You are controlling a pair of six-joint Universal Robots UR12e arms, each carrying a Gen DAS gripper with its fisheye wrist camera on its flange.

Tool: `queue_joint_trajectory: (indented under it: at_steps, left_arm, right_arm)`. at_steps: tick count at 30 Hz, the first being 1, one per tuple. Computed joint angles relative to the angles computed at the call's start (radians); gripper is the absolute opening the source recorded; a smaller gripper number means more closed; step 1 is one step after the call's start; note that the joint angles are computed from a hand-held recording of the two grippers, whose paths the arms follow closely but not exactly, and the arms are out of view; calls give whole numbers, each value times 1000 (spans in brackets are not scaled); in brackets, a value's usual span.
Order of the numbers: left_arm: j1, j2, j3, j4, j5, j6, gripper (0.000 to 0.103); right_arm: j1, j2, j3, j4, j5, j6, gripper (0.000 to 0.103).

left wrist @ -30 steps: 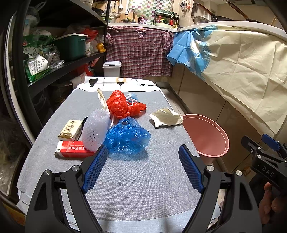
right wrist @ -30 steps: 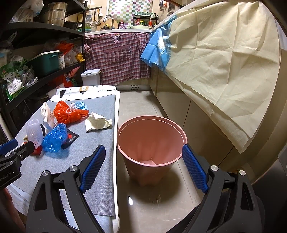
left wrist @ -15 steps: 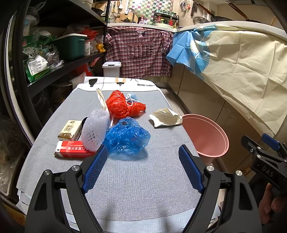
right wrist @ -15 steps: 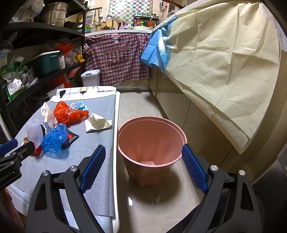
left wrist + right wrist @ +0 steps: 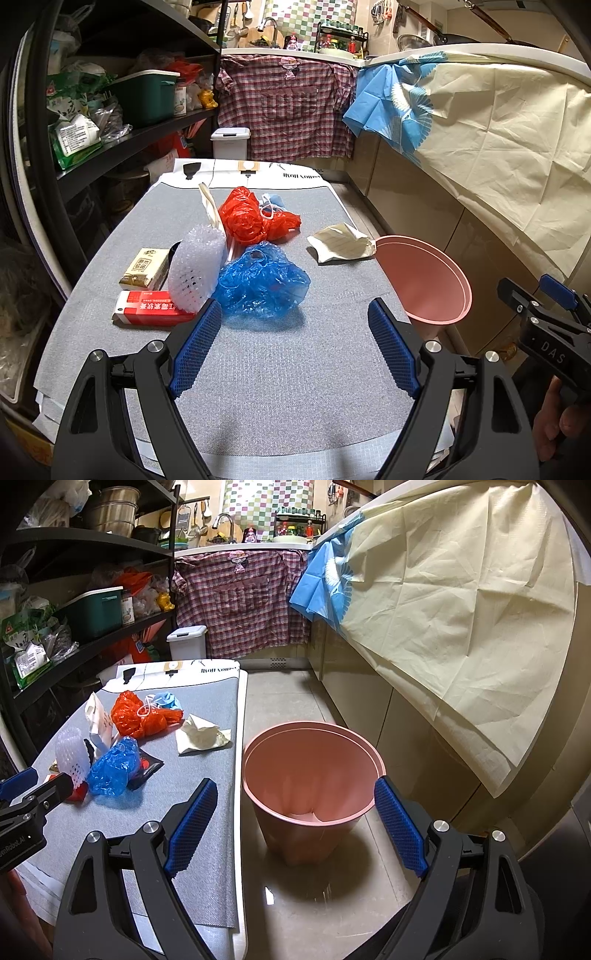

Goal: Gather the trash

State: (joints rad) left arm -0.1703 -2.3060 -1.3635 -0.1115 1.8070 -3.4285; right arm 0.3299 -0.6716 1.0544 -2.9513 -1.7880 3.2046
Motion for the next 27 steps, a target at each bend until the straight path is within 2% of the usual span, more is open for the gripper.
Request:
queue_joint_trajectory:
  at_steps: [9, 15, 18, 22, 23, 25, 27]
  left_arm:
    - [-1, -2, 4, -3, -1, 1, 77]
    - [-3, -4, 5, 1, 12, -4, 73]
    - [-2, -7, 8, -2, 31, -8, 71]
    - [4, -12, 18, -19, 63, -32, 67]
    - [6, -12, 18, -20, 71, -35, 66]
    - [11, -15, 23, -20, 90, -39, 65]
    - [14, -20, 30, -24, 109, -44, 64]
  right_arm:
    - [1, 0, -2, 1, -1, 1, 85]
    - [1, 1, -6, 2, 15, -3, 79]
    - [0, 6, -21, 25, 64, 1, 73]
    - [1, 29, -70, 55, 108, -38, 55]
    - [2, 38, -89, 66, 120, -47, 47]
    - [1, 57, -130, 96, 141, -56, 40]
    - [4, 87, -195, 130, 158, -74, 36]
